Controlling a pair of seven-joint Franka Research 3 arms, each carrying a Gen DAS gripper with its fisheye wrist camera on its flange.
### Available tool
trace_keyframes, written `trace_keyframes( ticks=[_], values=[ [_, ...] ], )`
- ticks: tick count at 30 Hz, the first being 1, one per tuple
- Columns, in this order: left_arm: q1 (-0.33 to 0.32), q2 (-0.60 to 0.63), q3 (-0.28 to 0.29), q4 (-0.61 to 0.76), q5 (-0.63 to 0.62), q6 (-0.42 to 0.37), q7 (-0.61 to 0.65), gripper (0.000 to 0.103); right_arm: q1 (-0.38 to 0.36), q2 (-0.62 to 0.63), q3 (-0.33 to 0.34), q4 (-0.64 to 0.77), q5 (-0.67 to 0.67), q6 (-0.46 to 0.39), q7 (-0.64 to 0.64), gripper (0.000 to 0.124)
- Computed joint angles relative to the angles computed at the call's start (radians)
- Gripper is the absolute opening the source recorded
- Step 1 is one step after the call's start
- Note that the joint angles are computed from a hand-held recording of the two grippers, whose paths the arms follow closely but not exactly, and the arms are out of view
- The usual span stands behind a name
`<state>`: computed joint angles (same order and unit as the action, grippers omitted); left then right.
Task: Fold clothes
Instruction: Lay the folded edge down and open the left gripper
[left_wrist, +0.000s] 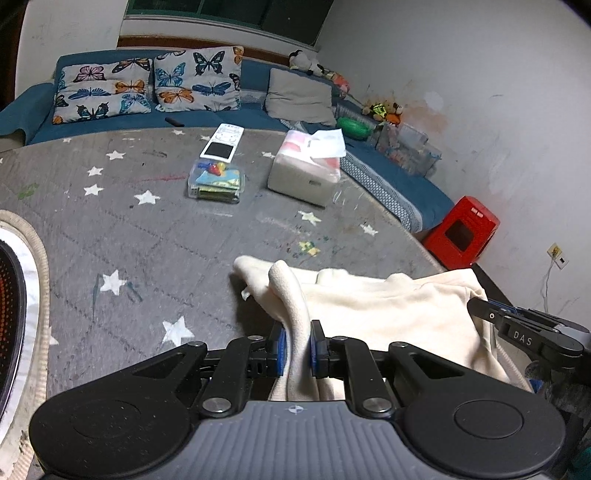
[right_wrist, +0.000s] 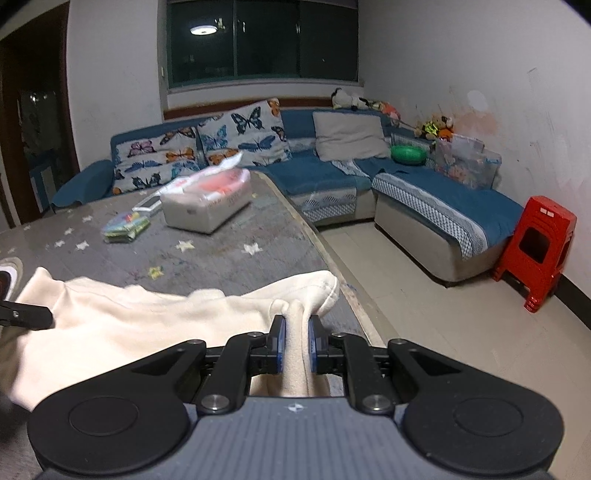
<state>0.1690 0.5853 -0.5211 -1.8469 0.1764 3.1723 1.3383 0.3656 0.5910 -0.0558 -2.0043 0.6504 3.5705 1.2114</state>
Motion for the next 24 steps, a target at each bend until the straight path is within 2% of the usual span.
trace_keyframes(
  ticks=[4,8,12,16,21,24],
  values=[
    [-0.015,0.004,0.021,0.004,-0.002,-0.012,-0.006,0.014,0.051,0.021,-0.054,0.025,0.068,-0.035,-0.025,0.015],
    [-0.018,0.003,0.028,0.000,-0.007,-0.013,-0.005,0.019,0.095,0.021,-0.094,0.026,0.118,-0.035,-0.049,0.018],
    [-0.031,-0.001,0.045,-0.003,-0.006,-0.013,-0.008,0.021,0.038,-0.010,-0.023,-0.003,0.060,0.010,-0.038,0.018],
    [-0.042,-0.008,0.060,-0.010,-0.003,-0.006,-0.015,0.024,-0.014,-0.016,0.043,0.001,-0.027,0.004,-0.011,0.018],
    [-0.090,-0.023,0.118,-0.012,0.007,-0.002,-0.039,0.032,-0.017,0.019,0.053,0.059,-0.082,-0.053,0.012,0.019],
    [-0.087,-0.019,0.118,-0.008,0.014,-0.004,-0.040,0.032,0.001,0.049,0.035,0.103,-0.097,-0.087,0.024,0.020]
  ],
)
